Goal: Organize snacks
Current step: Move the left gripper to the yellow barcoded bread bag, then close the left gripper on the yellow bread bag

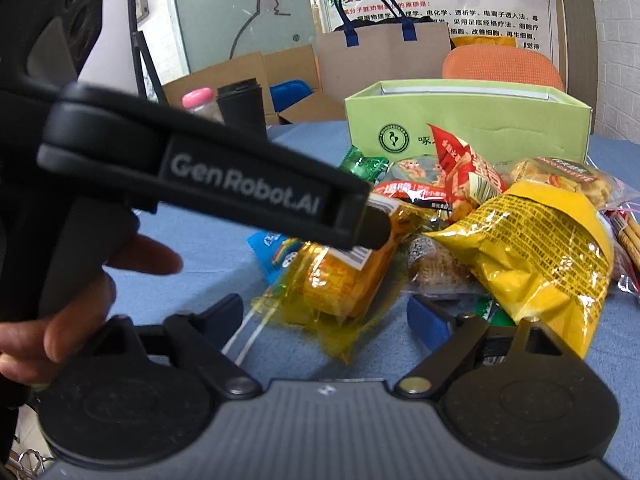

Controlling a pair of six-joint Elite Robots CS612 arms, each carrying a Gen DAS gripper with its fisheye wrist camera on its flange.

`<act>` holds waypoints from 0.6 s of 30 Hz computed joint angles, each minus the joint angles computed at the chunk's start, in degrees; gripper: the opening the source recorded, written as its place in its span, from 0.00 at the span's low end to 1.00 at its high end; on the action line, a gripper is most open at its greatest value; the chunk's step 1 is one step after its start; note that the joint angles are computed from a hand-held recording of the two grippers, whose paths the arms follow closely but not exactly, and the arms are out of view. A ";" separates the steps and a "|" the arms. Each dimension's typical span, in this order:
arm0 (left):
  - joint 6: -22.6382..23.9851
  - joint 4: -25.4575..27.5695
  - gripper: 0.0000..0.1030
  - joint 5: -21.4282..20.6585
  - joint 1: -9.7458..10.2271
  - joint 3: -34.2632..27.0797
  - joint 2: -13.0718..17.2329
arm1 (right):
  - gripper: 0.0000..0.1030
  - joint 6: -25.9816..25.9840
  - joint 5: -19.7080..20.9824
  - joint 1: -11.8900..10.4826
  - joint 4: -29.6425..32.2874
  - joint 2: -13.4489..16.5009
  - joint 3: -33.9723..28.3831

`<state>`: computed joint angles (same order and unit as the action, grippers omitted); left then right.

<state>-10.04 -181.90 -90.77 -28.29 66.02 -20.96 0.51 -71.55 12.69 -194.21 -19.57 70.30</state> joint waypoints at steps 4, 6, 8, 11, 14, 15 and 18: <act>-0.58 0.73 0.37 -5.15 0.95 -1.04 0.47 | 0.86 -0.54 0.75 0.15 1.46 0.46 -1.48; -1.07 1.89 0.36 -6.38 1.18 -1.25 0.61 | 0.85 -0.61 0.64 0.36 2.74 0.92 -2.54; -1.56 2.78 0.26 -6.91 1.25 -0.98 0.56 | 0.81 -1.99 -0.67 0.68 2.69 1.12 -2.63; -3.12 2.03 0.10 -9.19 1.69 0.02 0.53 | 0.67 -3.25 -0.35 0.83 2.51 0.66 -1.72; -4.45 -0.34 0.09 -8.68 1.72 2.08 -0.55 | 0.55 -3.78 -0.19 0.81 0.48 -0.38 -0.15; -4.75 -1.84 0.09 -9.14 1.81 2.83 -1.03 | 0.55 -4.14 -0.35 0.83 -0.64 -0.84 0.36; -4.48 -5.97 0.09 -9.17 1.78 3.48 -2.03 | 0.56 -5.69 -2.11 0.98 -3.95 -1.33 -0.06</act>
